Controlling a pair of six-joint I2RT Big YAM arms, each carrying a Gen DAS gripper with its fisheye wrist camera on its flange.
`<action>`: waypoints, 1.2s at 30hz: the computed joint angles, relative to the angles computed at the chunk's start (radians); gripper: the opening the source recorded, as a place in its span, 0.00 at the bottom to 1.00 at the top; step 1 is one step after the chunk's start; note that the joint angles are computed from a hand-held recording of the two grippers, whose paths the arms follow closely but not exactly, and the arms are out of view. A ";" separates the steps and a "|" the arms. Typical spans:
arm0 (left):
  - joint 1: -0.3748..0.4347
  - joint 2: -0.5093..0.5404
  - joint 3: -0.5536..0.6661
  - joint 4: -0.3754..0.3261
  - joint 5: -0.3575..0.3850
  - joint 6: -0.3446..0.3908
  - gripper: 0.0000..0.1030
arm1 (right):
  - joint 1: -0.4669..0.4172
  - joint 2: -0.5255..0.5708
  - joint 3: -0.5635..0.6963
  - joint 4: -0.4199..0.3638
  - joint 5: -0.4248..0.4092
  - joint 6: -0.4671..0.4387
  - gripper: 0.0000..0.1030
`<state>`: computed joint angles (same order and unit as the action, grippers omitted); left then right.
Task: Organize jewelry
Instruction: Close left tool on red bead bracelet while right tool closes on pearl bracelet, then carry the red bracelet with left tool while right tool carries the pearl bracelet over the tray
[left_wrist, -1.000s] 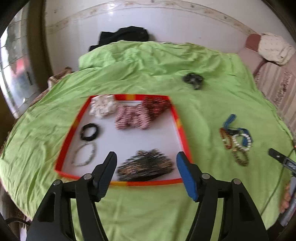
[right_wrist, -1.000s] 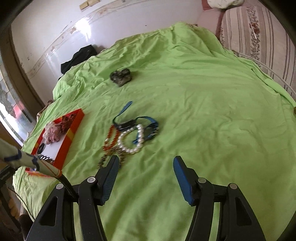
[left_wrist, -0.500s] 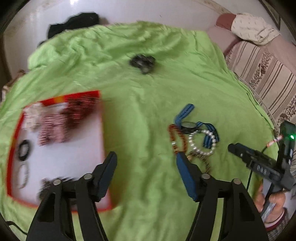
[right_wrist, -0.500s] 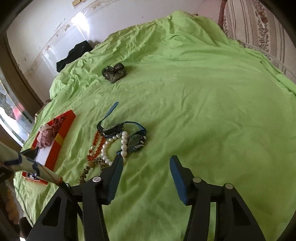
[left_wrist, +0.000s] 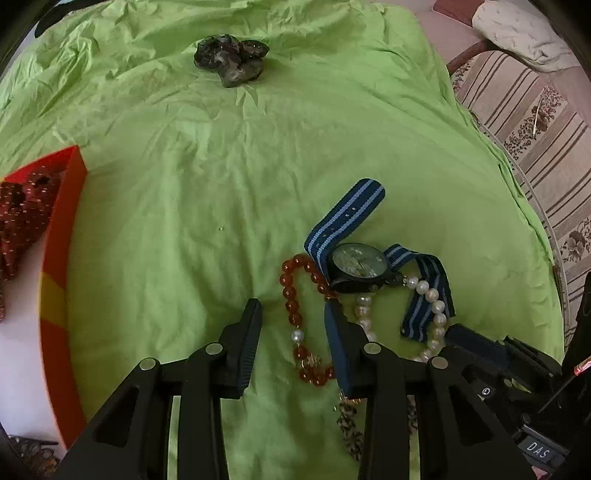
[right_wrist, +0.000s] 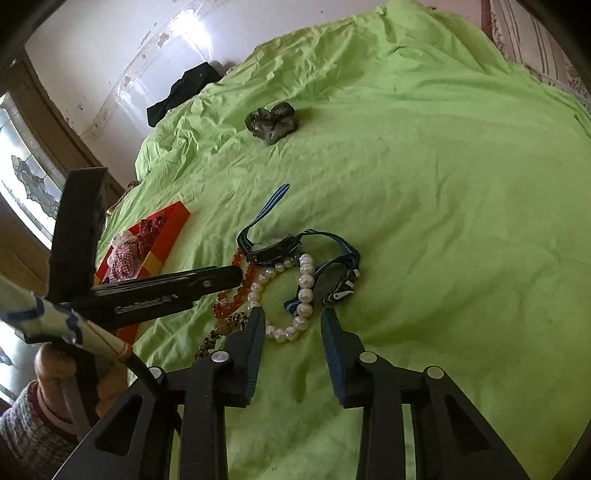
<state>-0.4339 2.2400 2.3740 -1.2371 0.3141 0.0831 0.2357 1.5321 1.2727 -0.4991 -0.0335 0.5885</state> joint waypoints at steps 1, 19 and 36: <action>0.000 0.001 -0.002 0.007 0.005 0.002 0.33 | -0.001 0.005 0.004 0.000 -0.007 0.001 0.30; 0.019 -0.244 -0.336 0.244 -0.007 0.018 0.07 | 0.028 -0.066 -0.046 0.057 0.064 0.002 0.10; 0.160 -0.507 -0.562 0.383 0.062 0.009 0.07 | 0.093 -0.144 -0.087 0.080 0.192 0.044 0.10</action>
<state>-0.2734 1.7330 1.8120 -0.8541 0.3758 0.0922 0.3290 1.3878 1.1860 -0.4186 0.1584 0.6326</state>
